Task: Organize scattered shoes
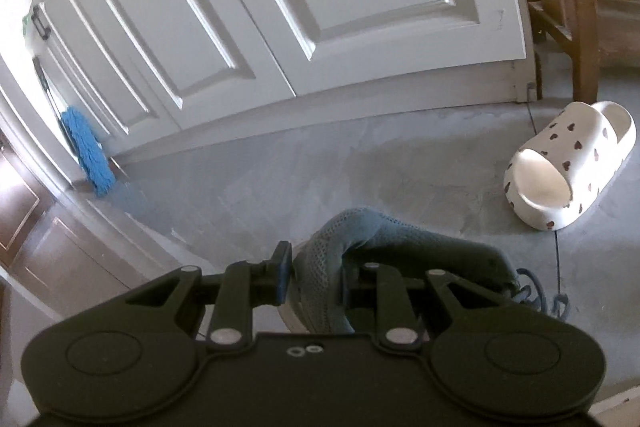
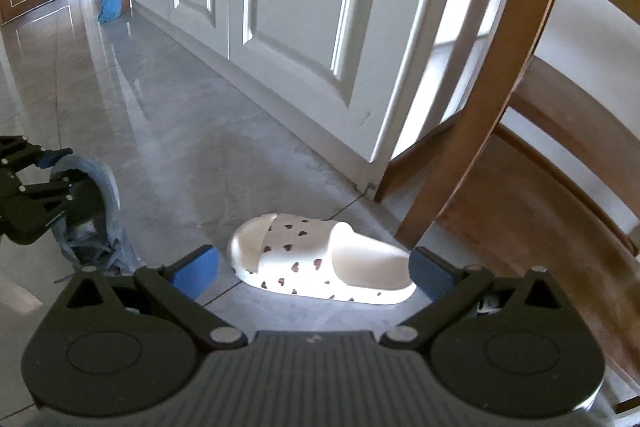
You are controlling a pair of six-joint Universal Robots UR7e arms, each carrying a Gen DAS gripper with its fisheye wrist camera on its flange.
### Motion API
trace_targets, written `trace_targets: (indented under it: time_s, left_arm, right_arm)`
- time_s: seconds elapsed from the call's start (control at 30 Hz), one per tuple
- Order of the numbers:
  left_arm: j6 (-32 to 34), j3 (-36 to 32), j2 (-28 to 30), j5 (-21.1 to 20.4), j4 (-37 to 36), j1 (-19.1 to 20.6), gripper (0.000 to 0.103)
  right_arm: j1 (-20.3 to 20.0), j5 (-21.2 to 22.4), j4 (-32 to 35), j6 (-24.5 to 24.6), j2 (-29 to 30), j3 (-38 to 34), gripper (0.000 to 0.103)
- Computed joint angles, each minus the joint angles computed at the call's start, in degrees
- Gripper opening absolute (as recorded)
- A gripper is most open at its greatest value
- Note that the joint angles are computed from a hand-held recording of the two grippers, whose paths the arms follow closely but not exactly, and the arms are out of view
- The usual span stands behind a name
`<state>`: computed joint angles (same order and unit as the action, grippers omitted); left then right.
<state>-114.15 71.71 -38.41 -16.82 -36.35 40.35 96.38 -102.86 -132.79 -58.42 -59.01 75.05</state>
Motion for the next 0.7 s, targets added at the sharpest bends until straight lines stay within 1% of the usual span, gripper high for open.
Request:
trace_targets:
  time_s: [0.2, 0.23, 0.3, 0.33, 0.4, 0.43, 0.47, 0.5, 0.57, 0.63, 0.7]
  left_arm:
    - [2.0, 0.8, -0.5, 1.7, -4.1, 1.7, 0.022]
    - [2.5, 1.0, -0.5, 1.9, -5.0, 1.9, 0.022]
    - [5.9, 2.4, -1.3, 2.5, -11.0, 2.9, 0.022]
    - [6.4, 2.8, -1.4, 2.6, -11.9, 3.0, 0.022]
    - [10.8, 4.7, -2.1, 3.5, -18.6, 3.8, 0.021]
    - [11.7, 4.9, -2.1, 3.8, -19.7, 4.0, 0.021]
    - [11.8, 4.6, -1.7, 4.5, -19.4, 4.2, 0.021]
    - [11.1, 3.5, -1.0, 5.4, -17.6, 4.4, 0.021]
    - [11.2, 2.2, 0.1, 6.2, -16.5, 4.9, 0.021]
    - [12.8, 2.6, 0.1, 6.4, -18.7, 5.1, 0.021]
    - [14.1, 3.5, -0.1, 6.3, -21.7, 5.2, 0.021]
  right_arm:
    - [-0.5, -1.4, -0.2, -0.6, 1.6, -1.8, 0.102]
    - [0.0, -2.0, -0.7, -0.1, 1.3, -0.8, 0.102]
    - [0.0, -2.8, -1.5, 0.3, 1.0, 0.5, 0.102]
    - [-0.2, -3.2, -1.4, 0.4, 1.2, 0.3, 0.102]
    - [-0.6, -3.9, -1.1, 0.6, 1.7, -0.4, 0.102]
    - [-1.0, -4.2, -0.6, 0.5, 2.3, -1.4, 0.102]
    - [-1.1, -4.6, -0.6, 0.7, 2.5, -1.6, 0.102]
    - [-0.8, -4.8, -1.3, 1.1, 2.4, -0.6, 0.102]
    - [-1.2, -5.2, -0.6, 1.2, 3.1, -1.9, 0.102]
    - [-0.8, -5.7, -0.3, 1.7, 3.0, -2.0, 0.102]
    - [1.6, -7.1, -0.8, 4.3, 1.8, 0.5, 0.102]
